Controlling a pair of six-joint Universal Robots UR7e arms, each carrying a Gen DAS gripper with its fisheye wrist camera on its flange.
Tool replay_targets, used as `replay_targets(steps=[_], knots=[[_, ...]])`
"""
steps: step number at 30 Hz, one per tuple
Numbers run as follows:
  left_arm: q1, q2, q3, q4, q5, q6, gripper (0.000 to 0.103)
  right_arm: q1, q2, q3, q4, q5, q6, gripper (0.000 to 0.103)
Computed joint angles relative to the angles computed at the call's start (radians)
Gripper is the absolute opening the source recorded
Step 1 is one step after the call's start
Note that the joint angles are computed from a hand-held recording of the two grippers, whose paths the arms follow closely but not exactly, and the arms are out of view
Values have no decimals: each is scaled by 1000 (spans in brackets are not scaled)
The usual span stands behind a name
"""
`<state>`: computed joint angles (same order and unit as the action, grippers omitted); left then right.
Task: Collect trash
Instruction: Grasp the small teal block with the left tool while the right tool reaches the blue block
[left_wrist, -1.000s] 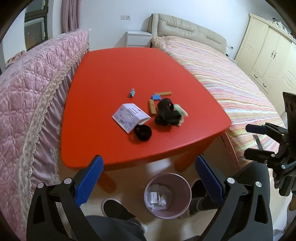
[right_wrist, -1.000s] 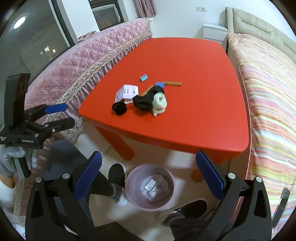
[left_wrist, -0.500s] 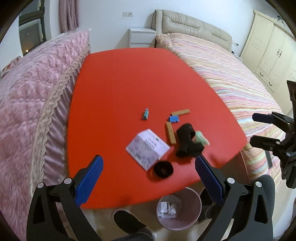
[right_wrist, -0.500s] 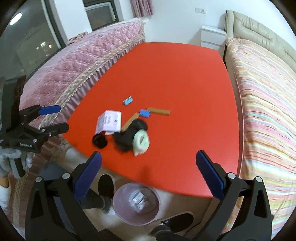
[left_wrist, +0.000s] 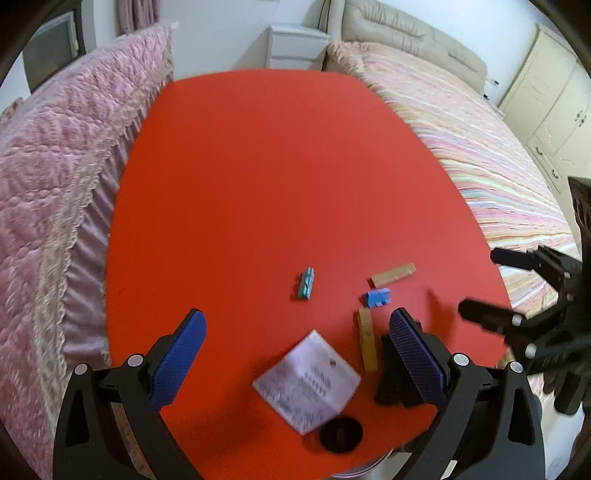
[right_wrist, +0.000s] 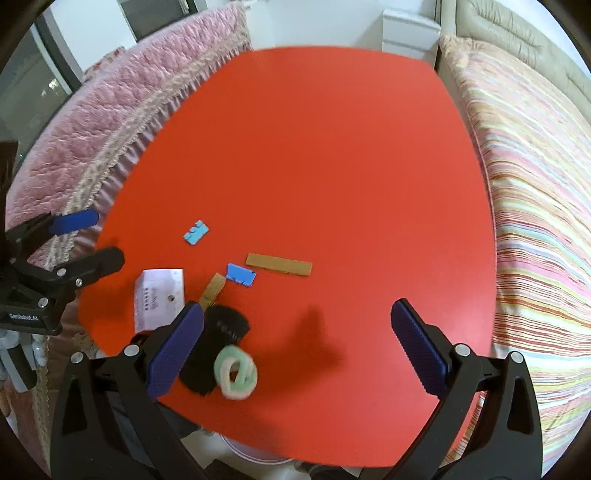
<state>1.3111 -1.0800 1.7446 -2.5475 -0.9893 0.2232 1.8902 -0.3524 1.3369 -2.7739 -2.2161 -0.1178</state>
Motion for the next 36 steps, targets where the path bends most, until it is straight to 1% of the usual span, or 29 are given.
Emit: replay_targets(steps=[3, 7, 12, 17, 18, 19, 20, 22, 24, 25, 27, 28, 29, 31, 32, 33, 34, 35, 36], knots=[[11, 47, -55, 47, 8, -28, 95, -5, 34, -53, 58, 8, 20, 99], [28, 109, -126, 114, 32, -74, 95, -8, 69, -101, 100, 10, 48, 99], [47, 157, -178, 146, 54, -113, 95, -17, 106, -158, 134, 15, 100, 99], [59, 183, -208, 161, 62, -124, 95, -16, 138, -204, 152, -5, 119, 99], [61, 185, -209, 161, 59, -124, 90, -15, 142, -208, 150, -15, 121, 98], [63, 187, -213, 169, 58, -128, 87, -15, 147, -216, 152, -18, 127, 94], [63, 190, -216, 175, 59, -132, 83, -16, 151, -223, 158, -19, 136, 92], [61, 193, -214, 166, 71, -126, 81, -16, 162, -235, 158, -34, 140, 90], [59, 192, -212, 160, 78, -128, 72, -19, 168, -241, 161, -33, 150, 86], [57, 192, -210, 158, 83, -127, 69, -18, 174, -250, 166, -39, 152, 85], [53, 190, -207, 163, 89, -121, 60, -19, 182, -259, 167, -39, 155, 85], [52, 187, -209, 170, 87, -123, 57, -19, 185, -262, 169, -39, 157, 85], [52, 185, -207, 170, 85, -123, 51, -18, 188, -265, 168, -44, 154, 84], [48, 181, -197, 167, 91, -117, 49, -17, 192, -270, 167, -47, 156, 83], [47, 179, -193, 164, 91, -117, 46, -16, 193, -270, 164, -46, 155, 82], [43, 180, -200, 172, 95, -118, 40, -16, 190, -264, 161, -44, 154, 79], [39, 188, -207, 177, 100, -120, 38, -15, 189, -262, 160, -41, 152, 76], [37, 187, -205, 179, 102, -119, 34, -14, 188, -261, 159, -36, 151, 74], [36, 186, -207, 188, 100, -122, 26, -15, 186, -260, 160, -28, 152, 70]])
